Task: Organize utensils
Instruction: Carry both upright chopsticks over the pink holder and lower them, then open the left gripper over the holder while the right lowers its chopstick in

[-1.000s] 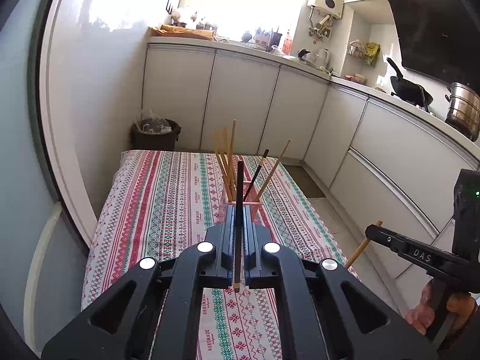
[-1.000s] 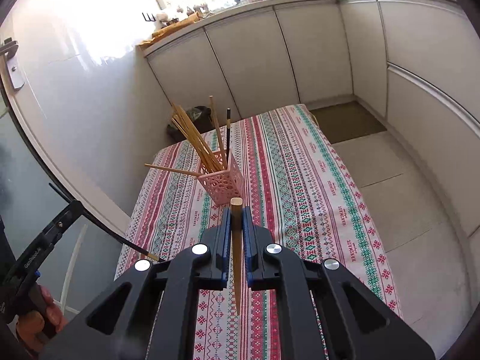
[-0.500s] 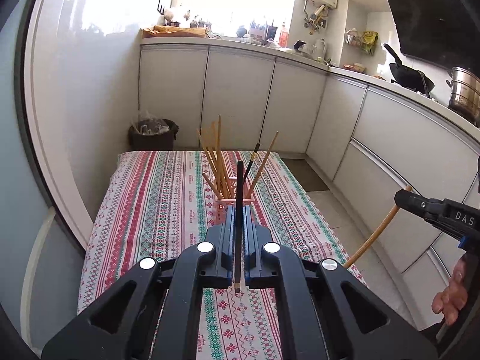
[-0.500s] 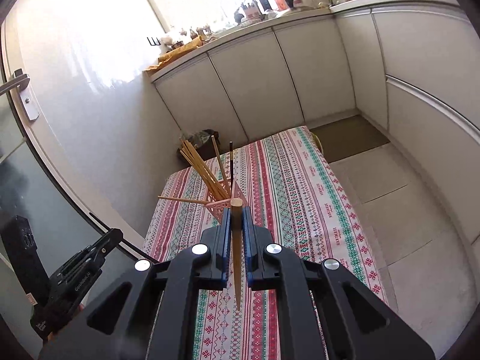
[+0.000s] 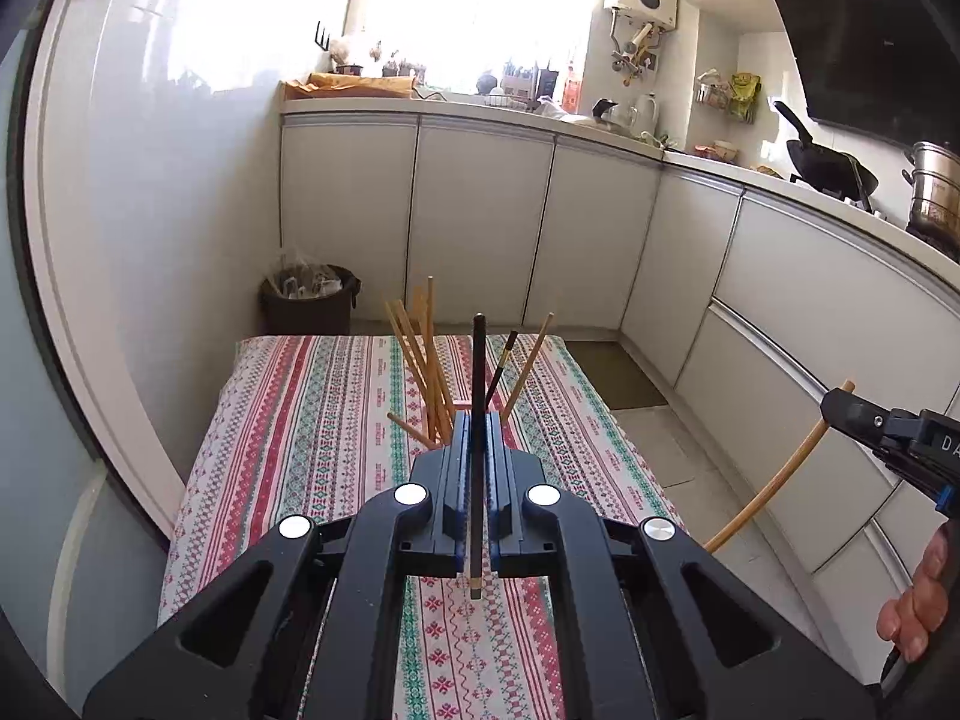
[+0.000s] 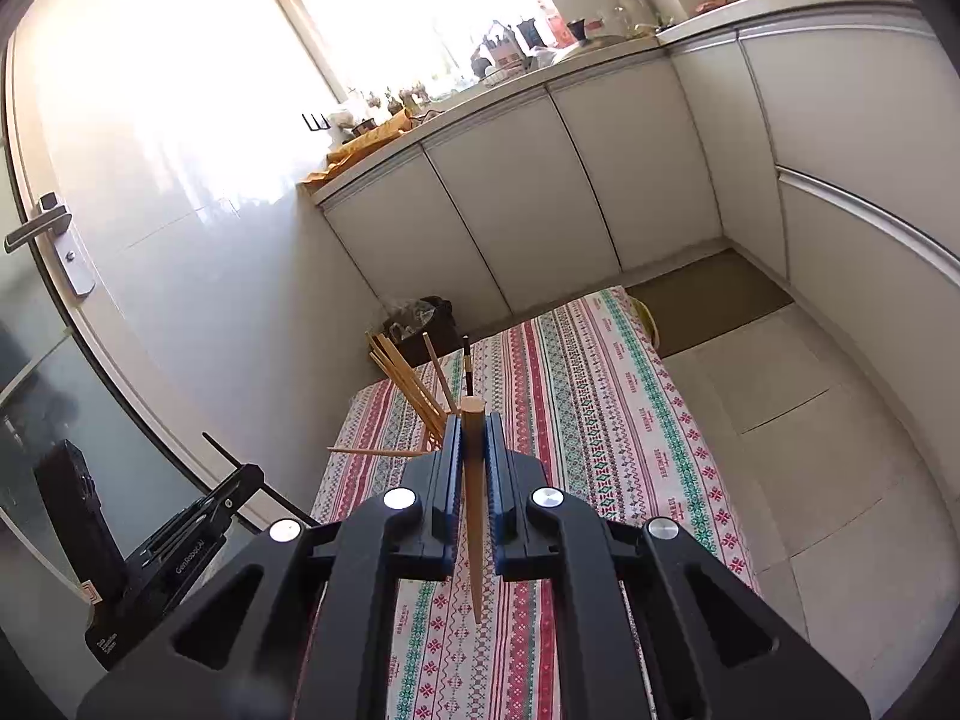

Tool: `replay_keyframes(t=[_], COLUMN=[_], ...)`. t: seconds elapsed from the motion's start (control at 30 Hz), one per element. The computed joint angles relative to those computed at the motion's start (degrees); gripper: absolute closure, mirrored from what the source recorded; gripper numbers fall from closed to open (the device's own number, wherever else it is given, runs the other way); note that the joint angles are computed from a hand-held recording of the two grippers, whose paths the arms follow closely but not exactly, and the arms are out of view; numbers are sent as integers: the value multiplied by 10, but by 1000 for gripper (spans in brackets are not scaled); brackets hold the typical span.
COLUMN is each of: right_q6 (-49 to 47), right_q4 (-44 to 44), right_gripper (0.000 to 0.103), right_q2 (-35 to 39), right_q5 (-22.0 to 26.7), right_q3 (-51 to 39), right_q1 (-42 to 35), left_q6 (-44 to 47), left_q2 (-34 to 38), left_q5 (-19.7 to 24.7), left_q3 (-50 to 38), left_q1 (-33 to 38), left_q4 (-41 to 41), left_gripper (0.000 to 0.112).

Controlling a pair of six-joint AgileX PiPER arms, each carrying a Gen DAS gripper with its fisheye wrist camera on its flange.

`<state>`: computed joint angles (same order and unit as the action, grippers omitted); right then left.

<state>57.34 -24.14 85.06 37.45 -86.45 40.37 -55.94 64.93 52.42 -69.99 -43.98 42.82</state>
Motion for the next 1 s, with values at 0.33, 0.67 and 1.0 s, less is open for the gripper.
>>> replay_keyframes(t=[0.33,0.67,1.0], right_q6=[-105,-221,-247], right_q4=[92,169,209], right_gripper=[95,95,95], right_q2=[17,83,128], right_q5=[-55,-63,-64], right_q3=[-5,-82,-125], right_q1=[-65,-106,-116], left_q6=[41,57,-66], left_q2=[107,226,177], left_q5=[-19,-85,-117], left_q3=[-127,-206,-104], left_q1=[49,129,143], left_q4=[18,3,55], left_gripper=[109,108,58])
